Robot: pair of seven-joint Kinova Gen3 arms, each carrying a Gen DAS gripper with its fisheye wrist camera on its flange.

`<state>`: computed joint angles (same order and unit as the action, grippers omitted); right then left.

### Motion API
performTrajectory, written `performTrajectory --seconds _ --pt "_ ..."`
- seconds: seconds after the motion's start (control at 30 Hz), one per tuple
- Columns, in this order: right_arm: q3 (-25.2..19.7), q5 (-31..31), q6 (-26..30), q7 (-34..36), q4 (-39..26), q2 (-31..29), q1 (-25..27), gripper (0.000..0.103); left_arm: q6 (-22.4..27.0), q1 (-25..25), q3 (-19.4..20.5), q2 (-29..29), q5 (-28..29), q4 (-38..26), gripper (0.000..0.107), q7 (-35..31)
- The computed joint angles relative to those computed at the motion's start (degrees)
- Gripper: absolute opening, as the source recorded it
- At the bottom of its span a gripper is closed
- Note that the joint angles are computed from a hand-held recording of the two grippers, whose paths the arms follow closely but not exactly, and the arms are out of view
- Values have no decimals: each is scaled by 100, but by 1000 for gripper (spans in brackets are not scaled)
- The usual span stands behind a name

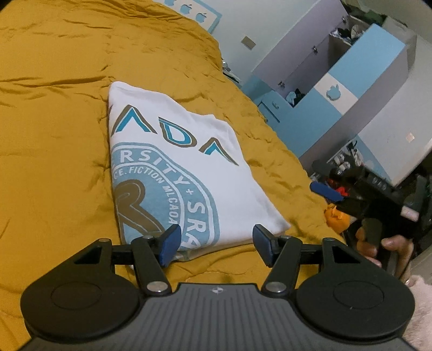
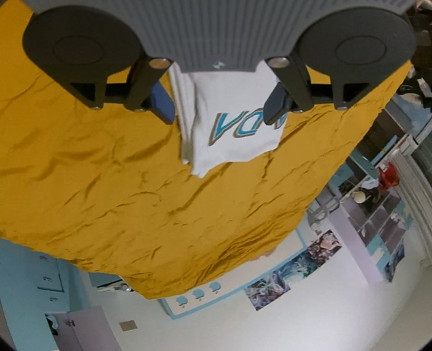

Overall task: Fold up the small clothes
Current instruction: 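Grasp the T-shirt hem end with the right gripper while the left gripper grasps it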

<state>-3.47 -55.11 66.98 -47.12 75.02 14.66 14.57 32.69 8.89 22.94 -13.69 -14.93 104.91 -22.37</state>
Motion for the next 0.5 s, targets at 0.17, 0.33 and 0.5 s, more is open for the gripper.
performTrajectory --seconds 0.17,0.33,0.5 --pt "-64 41 271 -77 -389 326 23 75 -402 -365 -48 -597 87 393 78 245" --pt "-343 -147 928 -904 -1429 1261 189 76 -421 -478 -494 -854 812 682 81 35" --pt "-590 106 1404 -1915 -2757 2266 13 78 -923 25 -1236 -665 1775 1114 81 -412"
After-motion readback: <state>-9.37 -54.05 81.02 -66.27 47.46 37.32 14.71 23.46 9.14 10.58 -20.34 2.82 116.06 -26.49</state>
